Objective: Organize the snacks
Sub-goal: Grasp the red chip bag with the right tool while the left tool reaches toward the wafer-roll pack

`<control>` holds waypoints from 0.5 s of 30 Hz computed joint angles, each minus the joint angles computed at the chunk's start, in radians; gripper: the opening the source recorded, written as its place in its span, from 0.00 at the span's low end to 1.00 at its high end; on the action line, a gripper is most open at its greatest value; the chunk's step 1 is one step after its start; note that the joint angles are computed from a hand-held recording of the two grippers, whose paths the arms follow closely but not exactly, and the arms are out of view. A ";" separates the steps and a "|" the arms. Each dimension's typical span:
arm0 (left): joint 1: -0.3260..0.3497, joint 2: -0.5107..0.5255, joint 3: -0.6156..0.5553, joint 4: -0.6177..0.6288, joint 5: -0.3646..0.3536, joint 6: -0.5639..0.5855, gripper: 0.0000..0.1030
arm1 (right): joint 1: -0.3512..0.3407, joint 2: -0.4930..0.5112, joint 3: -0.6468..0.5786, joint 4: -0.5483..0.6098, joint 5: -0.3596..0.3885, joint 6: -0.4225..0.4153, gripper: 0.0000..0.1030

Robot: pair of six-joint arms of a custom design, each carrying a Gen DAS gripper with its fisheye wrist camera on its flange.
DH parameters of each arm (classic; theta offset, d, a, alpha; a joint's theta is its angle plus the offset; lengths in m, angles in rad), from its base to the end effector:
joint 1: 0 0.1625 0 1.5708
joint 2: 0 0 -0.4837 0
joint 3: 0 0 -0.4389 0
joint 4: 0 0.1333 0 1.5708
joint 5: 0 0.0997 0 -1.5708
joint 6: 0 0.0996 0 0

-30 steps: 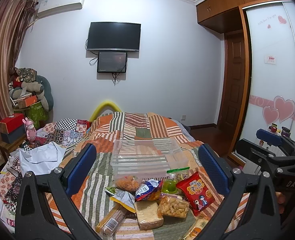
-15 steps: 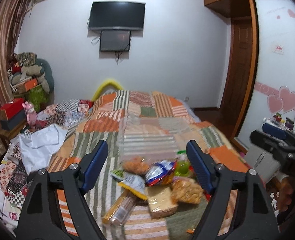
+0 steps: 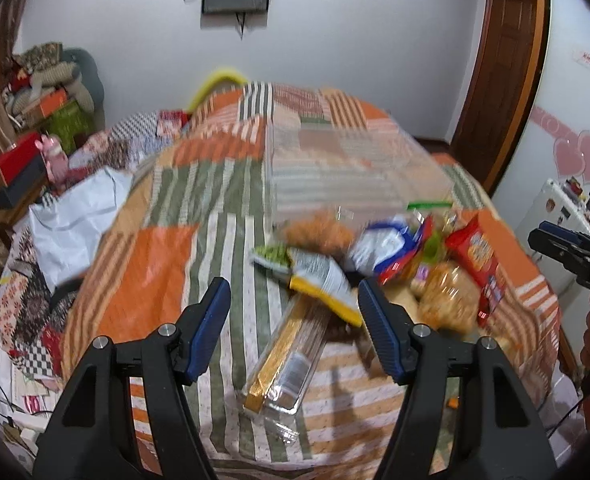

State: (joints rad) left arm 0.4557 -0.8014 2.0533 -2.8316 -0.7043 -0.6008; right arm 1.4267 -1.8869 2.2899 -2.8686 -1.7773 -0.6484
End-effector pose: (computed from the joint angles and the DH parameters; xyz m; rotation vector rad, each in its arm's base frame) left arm -0.4237 -0.4406 0.0296 0.6167 2.3649 -0.8623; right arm 0.0554 -0.4039 0.4669 0.4911 -2.3925 0.9823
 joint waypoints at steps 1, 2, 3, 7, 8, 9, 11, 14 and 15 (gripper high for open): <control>0.008 0.003 -0.001 0.014 -0.008 -0.003 0.64 | -0.001 0.003 -0.005 0.016 -0.010 0.007 0.62; 0.013 0.006 -0.006 0.031 -0.013 -0.007 0.64 | -0.009 0.007 -0.010 0.033 -0.018 0.015 0.61; 0.018 0.009 -0.009 0.048 -0.019 -0.014 0.64 | -0.012 0.010 -0.012 0.041 -0.024 0.020 0.61; 0.048 0.024 -0.015 0.072 -0.057 -0.024 0.64 | -0.026 0.032 -0.028 0.085 -0.045 0.046 0.61; 0.056 0.028 -0.017 0.076 -0.067 -0.025 0.64 | -0.025 0.039 -0.031 0.089 -0.049 0.052 0.61; 0.063 0.032 -0.019 0.078 -0.077 -0.025 0.64 | -0.028 0.044 -0.035 0.103 -0.053 0.060 0.61; 0.074 0.040 -0.023 0.081 -0.088 -0.023 0.64 | -0.032 0.051 -0.043 0.126 -0.052 0.069 0.61; 0.092 0.050 -0.029 0.089 -0.109 -0.017 0.64 | -0.039 0.061 -0.053 0.156 -0.051 0.080 0.61; 0.097 0.053 -0.032 0.093 -0.115 -0.017 0.64 | -0.037 0.064 -0.055 0.165 -0.056 0.086 0.62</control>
State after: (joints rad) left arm 0.5526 -0.7486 2.0213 -2.7389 -0.8190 -0.6178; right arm 1.3901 -1.8229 2.2346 -2.7037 -1.8332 -0.5626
